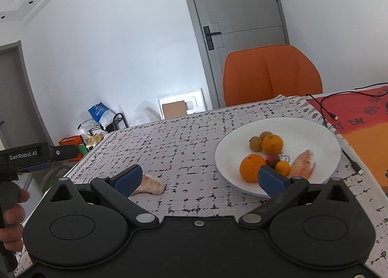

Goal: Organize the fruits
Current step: 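Withdraw both open grippers from the bowl toward the pomelo segment, then grasp the small mandarin beside the pomelo segment with the left gripper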

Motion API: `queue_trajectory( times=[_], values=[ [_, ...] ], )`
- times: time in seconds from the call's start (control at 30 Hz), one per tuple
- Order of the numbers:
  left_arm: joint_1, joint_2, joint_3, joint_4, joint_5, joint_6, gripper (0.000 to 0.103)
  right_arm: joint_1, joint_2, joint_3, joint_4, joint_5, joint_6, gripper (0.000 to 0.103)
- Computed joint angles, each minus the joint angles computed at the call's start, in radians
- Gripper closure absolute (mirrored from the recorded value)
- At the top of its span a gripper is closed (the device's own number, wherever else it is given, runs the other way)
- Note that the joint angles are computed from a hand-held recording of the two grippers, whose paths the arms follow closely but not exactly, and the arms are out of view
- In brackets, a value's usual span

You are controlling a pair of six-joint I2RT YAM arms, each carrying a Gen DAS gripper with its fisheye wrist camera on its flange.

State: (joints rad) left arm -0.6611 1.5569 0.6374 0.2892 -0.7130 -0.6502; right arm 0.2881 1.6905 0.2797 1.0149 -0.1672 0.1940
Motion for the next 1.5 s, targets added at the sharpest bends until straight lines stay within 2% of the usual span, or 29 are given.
queue_trajectory(
  times=[0.13, 0.3, 0.57, 0.9, 1.03, 1.23, 1.33, 1.5],
  values=[
    [0.013, -0.002, -0.029, 0.015, 0.001, -0.002, 0.012, 0.033, 0.019, 0.019, -0.009, 0.014, -0.007, 0.0],
    [0.04, 0.003, -0.061, 0.049, 0.032, -0.005, 0.025, 0.071, 0.044, 0.046, -0.022, 0.021, -0.004, 0.0],
    [0.083, 0.051, -0.081, 0.109, 0.089, -0.008, 0.037, 0.112, 0.096, 0.105, -0.057, 0.019, -0.009, 0.0],
    [0.135, 0.142, -0.058, 0.153, 0.155, -0.004, 0.044, 0.128, 0.16, 0.189, -0.103, -0.003, -0.039, 0.002],
    [0.145, 0.181, -0.037, 0.165, 0.167, -0.004, 0.044, 0.127, 0.187, 0.224, -0.124, -0.016, -0.043, 0.007],
    [0.161, 0.228, -0.009, 0.176, 0.199, -0.001, 0.052, 0.133, 0.222, 0.268, -0.154, -0.031, -0.048, 0.016],
    [0.17, 0.25, 0.005, 0.177, 0.211, 0.002, 0.052, 0.132, 0.236, 0.287, -0.167, -0.039, -0.049, 0.018],
    [0.185, 0.286, 0.025, 0.192, 0.241, 0.001, 0.059, 0.135, 0.263, 0.321, -0.191, -0.037, -0.049, 0.018]
  ],
)
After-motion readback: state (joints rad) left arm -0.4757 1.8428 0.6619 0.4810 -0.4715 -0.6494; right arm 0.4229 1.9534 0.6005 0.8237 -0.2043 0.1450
